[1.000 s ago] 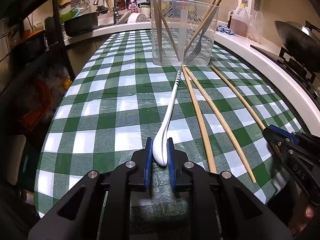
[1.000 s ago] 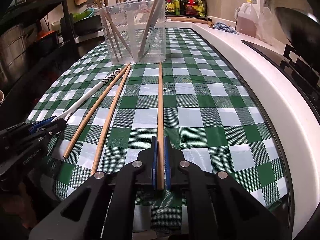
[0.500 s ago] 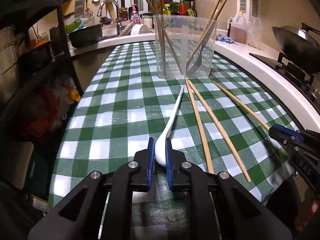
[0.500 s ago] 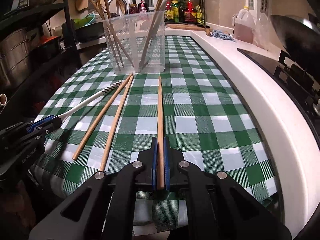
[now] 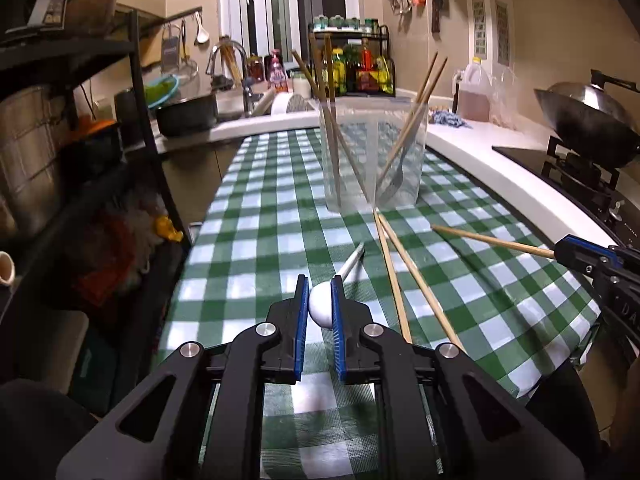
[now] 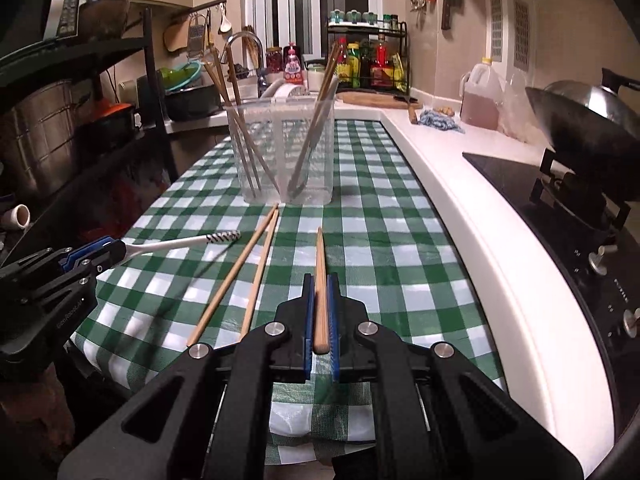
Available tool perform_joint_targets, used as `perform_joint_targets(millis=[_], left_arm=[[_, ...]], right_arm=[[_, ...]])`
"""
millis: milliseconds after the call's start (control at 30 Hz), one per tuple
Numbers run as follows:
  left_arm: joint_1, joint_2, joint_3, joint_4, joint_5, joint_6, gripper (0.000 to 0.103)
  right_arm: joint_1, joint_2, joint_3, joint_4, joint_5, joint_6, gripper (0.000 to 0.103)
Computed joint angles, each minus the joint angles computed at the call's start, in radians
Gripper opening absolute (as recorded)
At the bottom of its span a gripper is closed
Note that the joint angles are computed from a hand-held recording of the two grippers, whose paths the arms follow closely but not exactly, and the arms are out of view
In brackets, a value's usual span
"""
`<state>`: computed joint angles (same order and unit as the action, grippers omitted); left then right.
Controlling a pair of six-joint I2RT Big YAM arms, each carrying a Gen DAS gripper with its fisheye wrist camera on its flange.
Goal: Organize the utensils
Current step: 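Lift the spoon with the left tool while the right tool carries its chopstick to the container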
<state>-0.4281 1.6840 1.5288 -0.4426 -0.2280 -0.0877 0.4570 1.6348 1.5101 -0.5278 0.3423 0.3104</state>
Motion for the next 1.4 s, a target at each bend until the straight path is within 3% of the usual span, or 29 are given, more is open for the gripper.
perform_joint_targets(millis=[467, 900, 1067, 1400], left_arm=[[0.02, -0.034, 0.029, 0.03, 0.002, 0.012, 0.012], [0.05, 0.044, 0.209, -0.045, 0.066, 0.034, 0.012], [0.067, 0.093, 0.334, -0.134, 0.118, 0.068, 0.012], [0.104, 0.274, 0.763, -0.46, 0.238, 0.062, 0.012]], right_arm=[[-0.01, -0.036, 0.033, 0.02, 0.0, -0.018, 0.007], [-0.045, 0.024, 0.188, -0.012, -0.036, -0.059, 0.007], [-0.059, 0.065, 0.283, -0.049, -0.067, -0.071, 0.007], [-0.084, 0.165, 0.516, -0.154, -0.151, -0.102, 0.007]])
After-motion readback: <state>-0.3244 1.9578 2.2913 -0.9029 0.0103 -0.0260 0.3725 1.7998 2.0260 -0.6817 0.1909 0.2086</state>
